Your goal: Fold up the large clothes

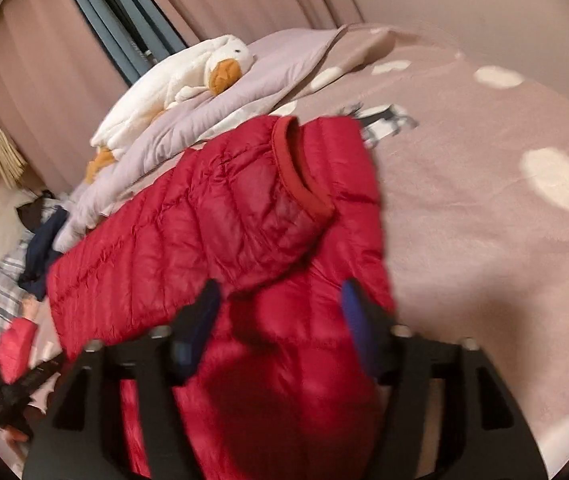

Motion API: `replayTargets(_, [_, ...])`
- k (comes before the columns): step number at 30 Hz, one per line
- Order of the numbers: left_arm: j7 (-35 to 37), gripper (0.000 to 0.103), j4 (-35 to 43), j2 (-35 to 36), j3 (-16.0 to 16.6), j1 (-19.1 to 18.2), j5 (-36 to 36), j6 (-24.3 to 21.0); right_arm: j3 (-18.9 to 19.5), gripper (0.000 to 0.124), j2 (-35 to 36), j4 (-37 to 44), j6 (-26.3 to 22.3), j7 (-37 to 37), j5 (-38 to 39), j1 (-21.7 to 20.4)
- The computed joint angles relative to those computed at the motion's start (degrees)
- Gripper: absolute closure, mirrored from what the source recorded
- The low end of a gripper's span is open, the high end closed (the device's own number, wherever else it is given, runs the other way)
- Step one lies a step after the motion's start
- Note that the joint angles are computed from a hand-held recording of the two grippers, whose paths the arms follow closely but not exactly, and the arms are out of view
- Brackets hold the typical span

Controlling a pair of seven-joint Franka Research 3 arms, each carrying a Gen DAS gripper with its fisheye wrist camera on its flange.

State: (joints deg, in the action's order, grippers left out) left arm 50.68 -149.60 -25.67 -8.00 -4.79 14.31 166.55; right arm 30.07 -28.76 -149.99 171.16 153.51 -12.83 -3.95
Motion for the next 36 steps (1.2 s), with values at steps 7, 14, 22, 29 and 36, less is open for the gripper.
replayTargets(7, [5.7, 0.029, -7.0, -9.4, 10.6, -9.7, -13.6, -1.7, -4.4, 0.039, -12.5, -4.2, -12.9, 2.2, 1.1, 7.7])
replayTargets(14, [17.3, 0.043, -10.9, -16.5, 19.7, -18.2, -26.0, -9.6, -7.9, 0.039, -20.1, -12.2, -13.5, 1.3, 10.2, 18.6])
replayTargets(22, [25.4, 0.064, -6.9, -12.8, 15.4, -18.6, -28.6, -16.5, -2.5, 0.085, -13.8, -8.7, -14.9, 2.0, 10.7, 17.2])
replayTargets(29, [28.7, 0.074, -6.3, -9.2, 13.3, -17.5, -36.2, -12.2, -2.9, 0.101, -11.4, -11.5, -4.8, 5.4, 10.7, 14.9])
replayTargets(36, [30.1, 0.074, -3.8, -2.9, 13.4, -18.9, -40.0, -5.2, 0.5, 0.100, 0.0, -2.1, -4.9, 3.3, 1.1, 4.8])
